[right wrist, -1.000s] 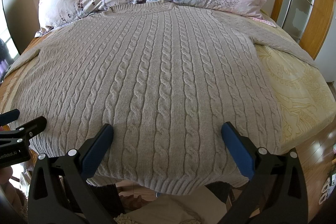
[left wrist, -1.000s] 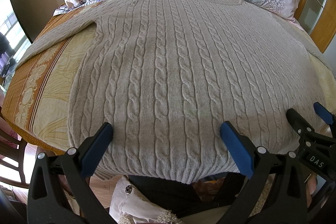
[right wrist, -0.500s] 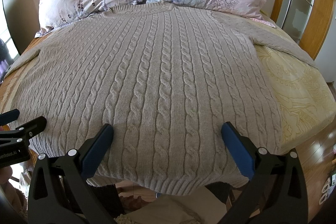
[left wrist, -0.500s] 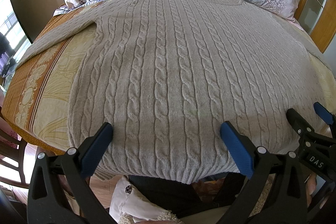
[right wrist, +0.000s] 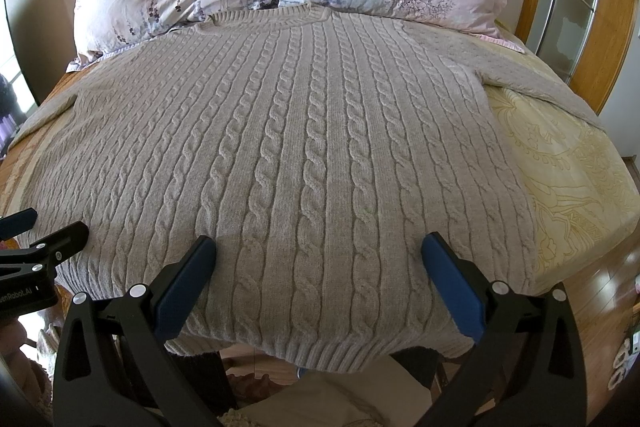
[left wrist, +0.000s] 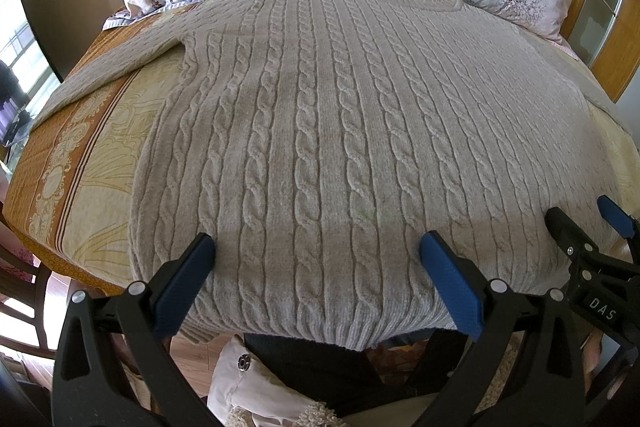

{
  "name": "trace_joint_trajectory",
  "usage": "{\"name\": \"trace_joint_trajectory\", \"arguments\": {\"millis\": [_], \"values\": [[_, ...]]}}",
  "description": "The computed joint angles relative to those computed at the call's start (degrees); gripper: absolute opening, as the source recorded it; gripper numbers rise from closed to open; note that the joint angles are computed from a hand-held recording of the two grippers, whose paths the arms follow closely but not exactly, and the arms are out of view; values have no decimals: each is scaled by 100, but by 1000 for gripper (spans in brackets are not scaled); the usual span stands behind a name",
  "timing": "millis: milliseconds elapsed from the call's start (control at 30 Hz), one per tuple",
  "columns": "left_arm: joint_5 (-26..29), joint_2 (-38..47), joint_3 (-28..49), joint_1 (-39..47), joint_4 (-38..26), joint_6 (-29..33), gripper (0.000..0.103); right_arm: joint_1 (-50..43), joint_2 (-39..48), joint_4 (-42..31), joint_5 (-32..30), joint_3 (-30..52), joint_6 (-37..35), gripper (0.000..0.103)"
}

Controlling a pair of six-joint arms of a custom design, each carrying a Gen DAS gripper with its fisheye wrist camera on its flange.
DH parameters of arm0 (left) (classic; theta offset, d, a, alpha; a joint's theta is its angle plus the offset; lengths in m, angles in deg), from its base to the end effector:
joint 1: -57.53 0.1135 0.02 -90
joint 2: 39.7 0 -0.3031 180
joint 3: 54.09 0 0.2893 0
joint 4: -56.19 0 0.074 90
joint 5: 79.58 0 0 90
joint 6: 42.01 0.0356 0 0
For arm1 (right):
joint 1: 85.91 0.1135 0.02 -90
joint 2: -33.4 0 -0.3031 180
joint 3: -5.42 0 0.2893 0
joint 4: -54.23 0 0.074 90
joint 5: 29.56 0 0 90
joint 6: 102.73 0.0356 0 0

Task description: Fold small clothes

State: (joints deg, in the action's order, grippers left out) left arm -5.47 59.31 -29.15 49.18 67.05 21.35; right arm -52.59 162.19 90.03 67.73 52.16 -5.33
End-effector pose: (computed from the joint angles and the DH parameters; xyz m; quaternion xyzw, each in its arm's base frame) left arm 0.1950 -0.0188 0.0380 -0.1847 0.9461 0.0593 0.2592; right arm 0.2745 0.1750 -0.0157 -0.1846 0.9078 0.0741 0.3691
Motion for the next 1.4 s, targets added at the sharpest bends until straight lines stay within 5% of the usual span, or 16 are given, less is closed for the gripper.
{"name": "trace_joint_trajectory", "arguments": {"millis": [267,700,1067,1267,1400], "values": [[14,-10,26,36,-60,16,101,-11,-9,97,-65,-11,-103,102],[16,26,36,58,8,103,101,-239,368,1259,-634,-187,-722,102],[-333,203,327,96,474,928,101,-2312,-186,-378,-2720,924,564,100],[440,325,668,573,722,1464,101,-3435,121,-2126,-3051,2668,1530,70],[640,306,697,798,1193,1686,101,-3859,666,-3111,-2973,3887,2189,61]]}}
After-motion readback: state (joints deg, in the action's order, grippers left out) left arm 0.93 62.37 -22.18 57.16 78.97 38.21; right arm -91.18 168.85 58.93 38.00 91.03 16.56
